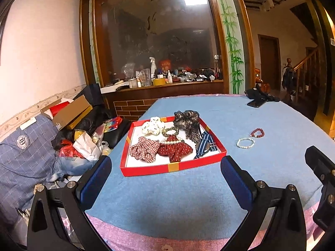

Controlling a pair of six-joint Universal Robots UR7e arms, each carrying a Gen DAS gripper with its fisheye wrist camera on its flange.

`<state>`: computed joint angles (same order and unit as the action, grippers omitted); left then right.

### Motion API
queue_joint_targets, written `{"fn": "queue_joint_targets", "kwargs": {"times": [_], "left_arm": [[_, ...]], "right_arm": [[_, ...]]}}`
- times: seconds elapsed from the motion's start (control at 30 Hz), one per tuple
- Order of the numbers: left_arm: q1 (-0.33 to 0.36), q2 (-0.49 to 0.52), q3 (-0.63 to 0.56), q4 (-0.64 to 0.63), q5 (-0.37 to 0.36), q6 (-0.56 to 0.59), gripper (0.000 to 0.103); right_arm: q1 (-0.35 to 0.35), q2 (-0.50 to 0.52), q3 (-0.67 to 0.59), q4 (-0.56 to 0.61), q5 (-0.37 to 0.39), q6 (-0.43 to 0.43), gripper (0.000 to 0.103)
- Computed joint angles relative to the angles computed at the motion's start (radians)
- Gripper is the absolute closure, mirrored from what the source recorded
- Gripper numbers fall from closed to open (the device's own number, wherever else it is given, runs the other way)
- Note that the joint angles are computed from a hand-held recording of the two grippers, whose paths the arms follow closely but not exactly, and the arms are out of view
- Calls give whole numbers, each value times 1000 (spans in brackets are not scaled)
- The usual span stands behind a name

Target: Organize jewelry

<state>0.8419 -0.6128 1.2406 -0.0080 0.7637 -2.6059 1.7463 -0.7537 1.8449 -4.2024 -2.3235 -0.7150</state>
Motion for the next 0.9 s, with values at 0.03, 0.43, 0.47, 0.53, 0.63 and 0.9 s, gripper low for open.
{"fn": "queue_joint_targets", "kwargs": {"times": [0.03, 0.43, 0.47, 0.53, 0.63, 0.9], "left_arm": [[2, 2, -4, 12, 2, -6, 0], [26, -8, 19, -2, 1, -14, 0], [28, -6, 15, 3, 2, -17, 0], [33, -4, 11, 8, 0, -19, 0], [37, -3, 11, 11, -2, -23, 0], [43, 4, 6, 16, -2, -25, 0]], "right_arm": [[-1, -2, 3, 10, -3, 12, 9], [22, 57, -26, -42, -11, -103, 9], [20, 54, -28, -28, -15, -91, 9], [18, 51, -29, -9, -20, -73, 9], [18, 51, -30, 6, -29, -60, 9], [29, 76, -53, 5, -42, -105, 9]]}}
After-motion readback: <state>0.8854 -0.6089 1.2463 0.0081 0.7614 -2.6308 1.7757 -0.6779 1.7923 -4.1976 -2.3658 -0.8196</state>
